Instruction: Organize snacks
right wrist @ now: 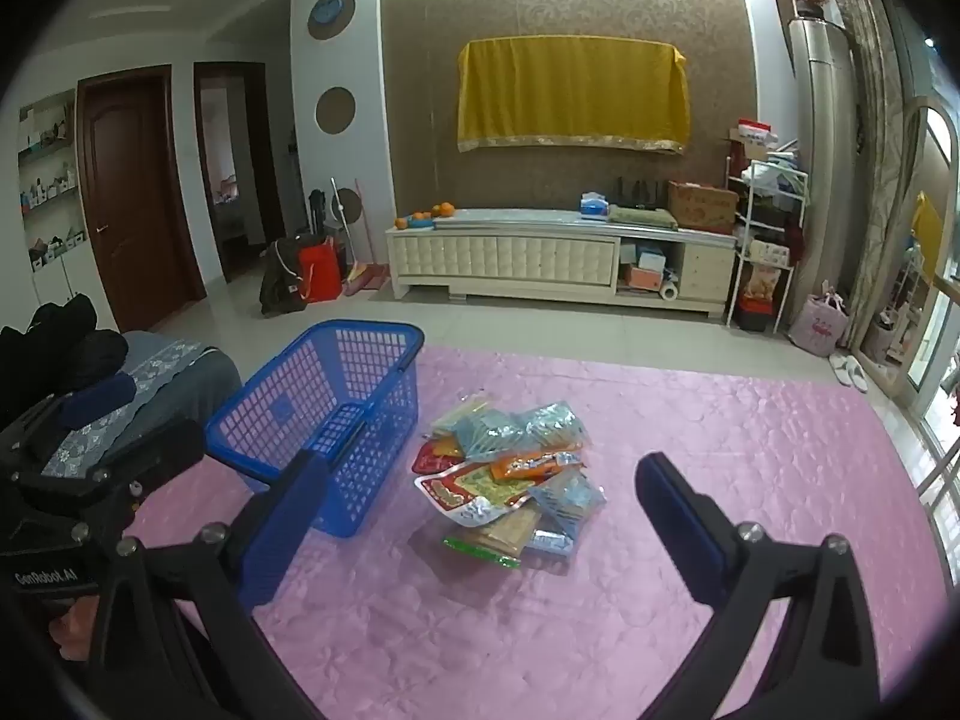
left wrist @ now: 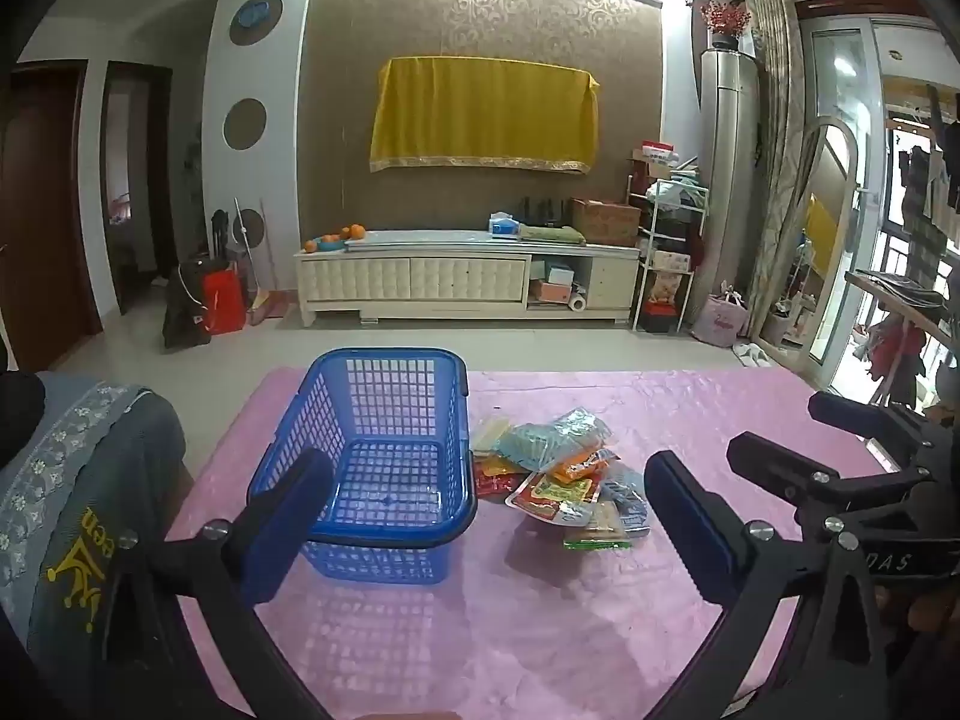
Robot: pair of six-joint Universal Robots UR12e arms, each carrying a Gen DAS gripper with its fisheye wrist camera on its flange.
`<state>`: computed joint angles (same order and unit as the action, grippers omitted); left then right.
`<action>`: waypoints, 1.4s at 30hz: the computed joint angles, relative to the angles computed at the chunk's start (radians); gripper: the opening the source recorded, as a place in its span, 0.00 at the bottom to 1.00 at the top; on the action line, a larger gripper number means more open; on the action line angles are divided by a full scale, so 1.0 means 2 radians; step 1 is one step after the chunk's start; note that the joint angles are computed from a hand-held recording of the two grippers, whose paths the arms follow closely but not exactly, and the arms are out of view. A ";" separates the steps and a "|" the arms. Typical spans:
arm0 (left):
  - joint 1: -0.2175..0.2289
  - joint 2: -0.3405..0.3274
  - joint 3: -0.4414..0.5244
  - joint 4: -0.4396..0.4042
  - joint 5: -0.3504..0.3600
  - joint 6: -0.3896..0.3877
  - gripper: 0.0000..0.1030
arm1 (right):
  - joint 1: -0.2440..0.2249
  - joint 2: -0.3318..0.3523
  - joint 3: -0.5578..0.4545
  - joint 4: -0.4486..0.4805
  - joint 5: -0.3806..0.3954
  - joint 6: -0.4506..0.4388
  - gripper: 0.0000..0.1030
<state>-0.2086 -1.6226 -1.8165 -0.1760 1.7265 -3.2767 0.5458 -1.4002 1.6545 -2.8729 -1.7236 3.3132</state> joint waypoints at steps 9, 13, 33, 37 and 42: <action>-0.005 0.000 0.003 -0.014 -0.010 -0.004 1.00 | -0.002 -0.006 -0.001 0.029 0.012 0.010 1.00; -0.014 -0.003 0.002 -0.015 0.003 -0.004 1.00 | -0.002 -0.006 -0.005 0.036 0.014 0.011 1.00; -0.001 0.007 0.002 -0.031 -0.017 -0.010 1.00 | -0.003 -0.011 0.002 0.032 0.029 0.012 1.00; 0.000 0.008 0.001 -0.031 -0.018 -0.012 1.00 | -0.004 -0.013 0.005 0.031 0.031 0.011 1.00; 0.001 0.009 -0.002 -0.030 -0.022 -0.013 1.00 | -0.004 -0.015 0.006 0.034 0.031 0.012 1.00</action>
<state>-0.2070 -1.6053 -1.8207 -0.2350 1.6833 -3.3036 0.5383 -1.4293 1.6665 -2.8053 -1.6614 3.3381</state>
